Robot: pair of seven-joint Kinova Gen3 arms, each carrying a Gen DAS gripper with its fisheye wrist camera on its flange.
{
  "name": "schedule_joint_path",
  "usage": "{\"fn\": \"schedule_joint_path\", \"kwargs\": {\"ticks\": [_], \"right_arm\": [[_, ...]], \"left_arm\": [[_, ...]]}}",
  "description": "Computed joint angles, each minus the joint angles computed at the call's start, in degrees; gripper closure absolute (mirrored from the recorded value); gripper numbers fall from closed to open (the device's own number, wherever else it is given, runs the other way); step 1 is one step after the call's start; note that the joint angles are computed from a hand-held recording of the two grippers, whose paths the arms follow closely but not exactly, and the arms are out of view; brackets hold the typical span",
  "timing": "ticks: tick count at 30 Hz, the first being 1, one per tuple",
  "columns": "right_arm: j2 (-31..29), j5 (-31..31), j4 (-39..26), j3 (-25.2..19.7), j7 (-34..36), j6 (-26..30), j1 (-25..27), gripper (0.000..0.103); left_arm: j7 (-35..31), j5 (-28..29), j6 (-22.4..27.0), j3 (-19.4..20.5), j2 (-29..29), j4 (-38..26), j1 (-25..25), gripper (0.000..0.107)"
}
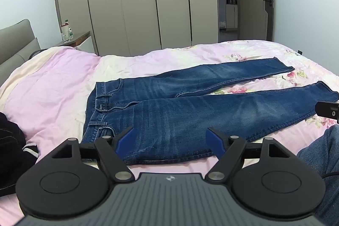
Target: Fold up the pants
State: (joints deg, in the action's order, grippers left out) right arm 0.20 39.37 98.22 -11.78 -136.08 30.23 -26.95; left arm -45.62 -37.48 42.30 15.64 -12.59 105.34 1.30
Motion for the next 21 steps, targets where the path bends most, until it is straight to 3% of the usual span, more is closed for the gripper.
{"fn": "schedule_joint_path", "kwargs": {"ticks": [21], "right_arm": [[0.0, 0.7, 0.4, -0.1, -0.9, 0.0, -0.1, 0.005]], "left_arm": [[-1.0, 1.0, 1.0, 0.3, -0.1, -0.1, -0.4, 0.019]]}}
